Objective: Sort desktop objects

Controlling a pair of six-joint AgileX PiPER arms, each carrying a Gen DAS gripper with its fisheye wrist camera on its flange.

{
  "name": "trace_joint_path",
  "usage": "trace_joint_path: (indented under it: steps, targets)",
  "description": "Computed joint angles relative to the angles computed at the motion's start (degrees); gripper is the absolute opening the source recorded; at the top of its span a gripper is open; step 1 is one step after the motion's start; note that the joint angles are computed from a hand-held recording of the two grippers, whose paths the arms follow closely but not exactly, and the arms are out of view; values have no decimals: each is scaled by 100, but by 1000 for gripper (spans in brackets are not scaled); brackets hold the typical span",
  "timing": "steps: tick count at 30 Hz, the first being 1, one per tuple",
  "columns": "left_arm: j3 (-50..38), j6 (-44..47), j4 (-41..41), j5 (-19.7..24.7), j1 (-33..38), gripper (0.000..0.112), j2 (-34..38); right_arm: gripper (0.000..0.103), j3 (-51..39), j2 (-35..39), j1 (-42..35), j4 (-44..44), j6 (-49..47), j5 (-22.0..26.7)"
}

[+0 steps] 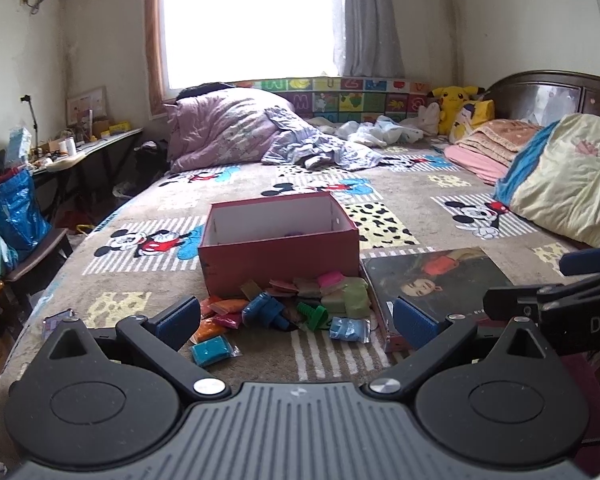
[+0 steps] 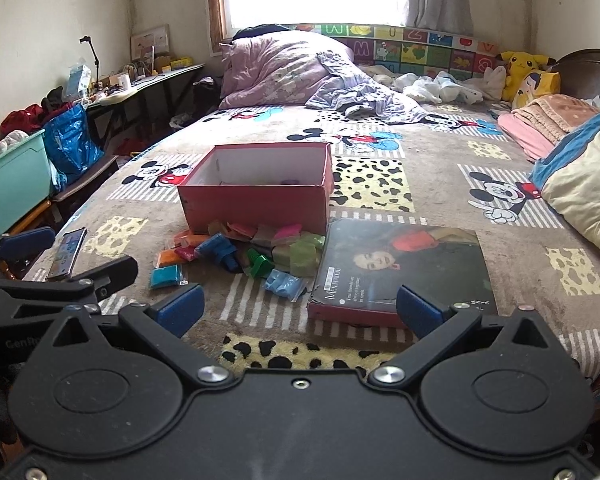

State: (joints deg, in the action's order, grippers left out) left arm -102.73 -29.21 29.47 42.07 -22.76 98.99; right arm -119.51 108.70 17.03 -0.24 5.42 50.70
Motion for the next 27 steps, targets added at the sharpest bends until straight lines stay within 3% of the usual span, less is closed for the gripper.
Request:
trace_joint_path:
  steps: [10, 18, 22, 24, 27]
  targets:
    - [579, -23, -305, -1035, 630, 103, 151, 102, 12, 379, -25, 430, -518, -446]
    - [66, 1022, -1698, -762, 1194, 103, 875, 102, -337, 1101, -57, 659, -1038, -746]
    - [-329, 1221, -1770, -518, 1329, 103, 1404, 102, -1193, 1727, -74, 590, -1180, -252]
    - [-560, 1283, -1832, -425, 1407, 103, 1678, 102, -2151, 2273, -143, 762, -1196, 417]
    - [-889, 997, -1441, -373, 1433, 103, 2084, 102, -2965, 2806, -227, 1024, -1188, 826]
